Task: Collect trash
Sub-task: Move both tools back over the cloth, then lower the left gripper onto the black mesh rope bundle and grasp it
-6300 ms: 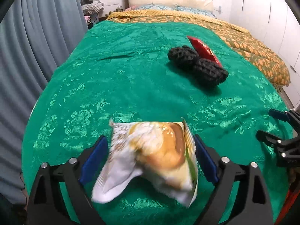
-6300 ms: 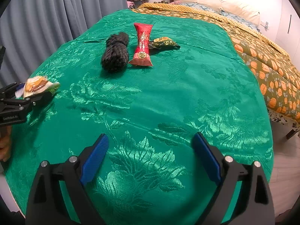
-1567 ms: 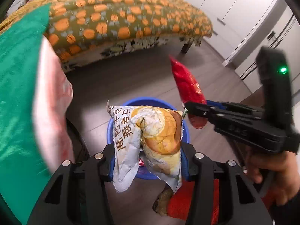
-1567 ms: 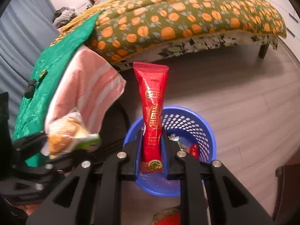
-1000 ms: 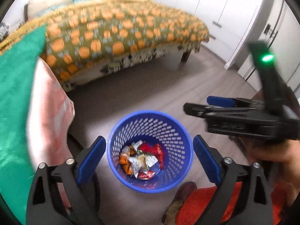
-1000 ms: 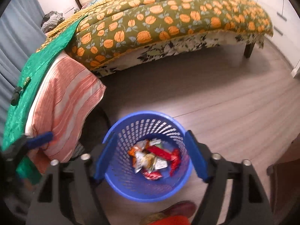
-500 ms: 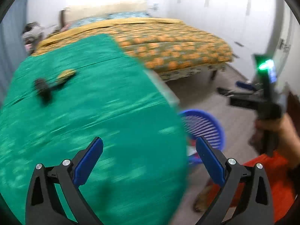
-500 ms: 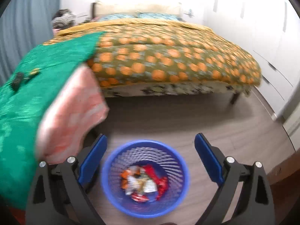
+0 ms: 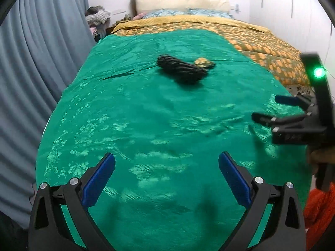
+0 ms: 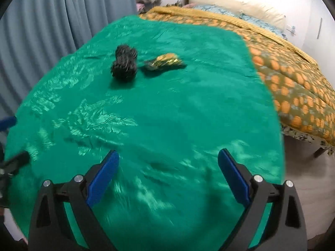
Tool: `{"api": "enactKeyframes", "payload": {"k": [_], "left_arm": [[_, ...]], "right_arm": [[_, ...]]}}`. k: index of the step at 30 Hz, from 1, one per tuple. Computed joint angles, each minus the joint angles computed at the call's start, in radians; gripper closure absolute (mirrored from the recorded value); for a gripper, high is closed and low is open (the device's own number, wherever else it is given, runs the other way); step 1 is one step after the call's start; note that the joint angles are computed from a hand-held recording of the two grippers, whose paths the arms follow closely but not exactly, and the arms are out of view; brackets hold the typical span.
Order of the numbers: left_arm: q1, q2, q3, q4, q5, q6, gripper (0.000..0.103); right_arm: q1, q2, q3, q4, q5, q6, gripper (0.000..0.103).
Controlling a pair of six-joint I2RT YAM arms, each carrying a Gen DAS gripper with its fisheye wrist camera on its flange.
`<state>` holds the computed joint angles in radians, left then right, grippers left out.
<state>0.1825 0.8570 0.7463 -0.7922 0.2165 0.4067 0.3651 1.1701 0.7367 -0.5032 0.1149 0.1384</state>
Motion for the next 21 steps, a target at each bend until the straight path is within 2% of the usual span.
{"api": "enactKeyframes", "payload": {"k": [4,6,10,12,16,21], "left_arm": [[-0.037,0.068,0.031,0.051,-0.025,-0.046,0.005],[-0.096,0.114,0.042,0.093,-0.045,-0.107,0.005],[-0.211,0.238,0.107,0.205,-0.082,-0.24,0.005],[-0.255,0.33,0.16,0.29,-0.095,-0.323,0.005],[-0.314,0.559,0.307,0.365,-0.115,-0.429,0.005],[-0.388,0.787,0.459,0.383,-0.185,-0.441,0.005]], "right_arm": [[-0.009,0.02,-0.021,0.025,-0.023,0.003,0.008],[-0.04,0.029,-0.023,0.028,-0.067,0.009,0.005],[-0.043,0.023,-0.03,0.03,-0.068,0.006,0.005],[-0.049,0.024,-0.029,0.029,-0.073,0.003,0.005],[-0.049,0.023,-0.03,0.028,-0.072,0.002,0.005],[-0.048,0.023,-0.03,0.03,-0.073,0.003,0.005]]}}
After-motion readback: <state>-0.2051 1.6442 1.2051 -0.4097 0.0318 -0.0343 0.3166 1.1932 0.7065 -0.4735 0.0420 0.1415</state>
